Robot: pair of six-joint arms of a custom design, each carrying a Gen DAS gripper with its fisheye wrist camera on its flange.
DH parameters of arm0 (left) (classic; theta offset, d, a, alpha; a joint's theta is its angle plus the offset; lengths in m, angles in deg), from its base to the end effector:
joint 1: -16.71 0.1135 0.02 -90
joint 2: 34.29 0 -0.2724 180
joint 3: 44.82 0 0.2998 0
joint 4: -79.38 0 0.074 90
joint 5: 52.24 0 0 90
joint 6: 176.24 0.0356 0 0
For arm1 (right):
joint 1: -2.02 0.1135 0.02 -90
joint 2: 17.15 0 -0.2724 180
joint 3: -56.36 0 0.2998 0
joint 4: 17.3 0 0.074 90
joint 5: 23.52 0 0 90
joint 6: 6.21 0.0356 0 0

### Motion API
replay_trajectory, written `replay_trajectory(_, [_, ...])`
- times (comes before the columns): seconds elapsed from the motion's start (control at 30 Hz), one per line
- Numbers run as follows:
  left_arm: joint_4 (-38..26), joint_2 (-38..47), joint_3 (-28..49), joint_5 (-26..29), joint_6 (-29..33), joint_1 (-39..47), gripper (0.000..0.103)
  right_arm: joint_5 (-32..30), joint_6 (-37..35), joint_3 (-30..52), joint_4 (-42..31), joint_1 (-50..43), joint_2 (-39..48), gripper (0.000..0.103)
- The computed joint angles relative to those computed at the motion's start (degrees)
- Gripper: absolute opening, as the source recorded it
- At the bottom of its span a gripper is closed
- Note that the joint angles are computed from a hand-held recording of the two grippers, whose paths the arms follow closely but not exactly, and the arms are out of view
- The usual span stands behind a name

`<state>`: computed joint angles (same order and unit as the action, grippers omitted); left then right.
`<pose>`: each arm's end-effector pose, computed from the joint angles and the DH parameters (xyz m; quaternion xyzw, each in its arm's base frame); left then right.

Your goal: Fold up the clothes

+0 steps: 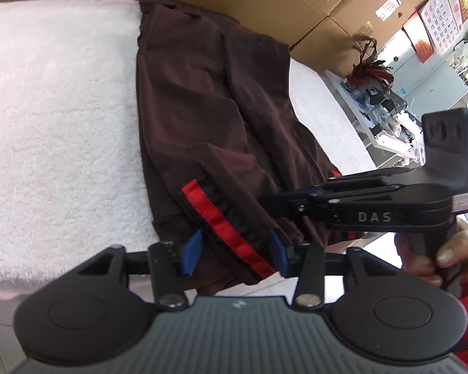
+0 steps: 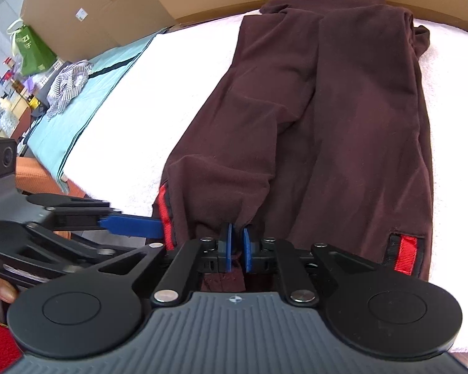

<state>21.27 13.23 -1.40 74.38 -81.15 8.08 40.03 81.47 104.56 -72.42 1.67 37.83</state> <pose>0.1776 -0.0484 0.2022 0.1850 0.9060 -0.3119 0.2185 0.2113 0.0146 0.2078 -0.0718 0.9433 0.2164 0.2414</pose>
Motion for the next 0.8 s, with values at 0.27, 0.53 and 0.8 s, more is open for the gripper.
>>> replay_trajectory(0.27, [-5.7,2.03,1.67,-0.34,9.65,11.55,0.0,-2.45,0.24,-0.32,0.15,-2.48,-0.99,0.006])
replay_trajectory(0.53, [-12.18,1.65,5.09,12.59,16.42,13.89,0.016,0.0,-0.92,-0.66,-1.7,-0.24,-0.82,0.009])
replay_trajectory(0.8, [0.71,-1.03,-0.79,-0.82,8.78,-0.97,0.032,0.75,-2.13,-0.82,-1.81,-2.82,-7.13,0.018])
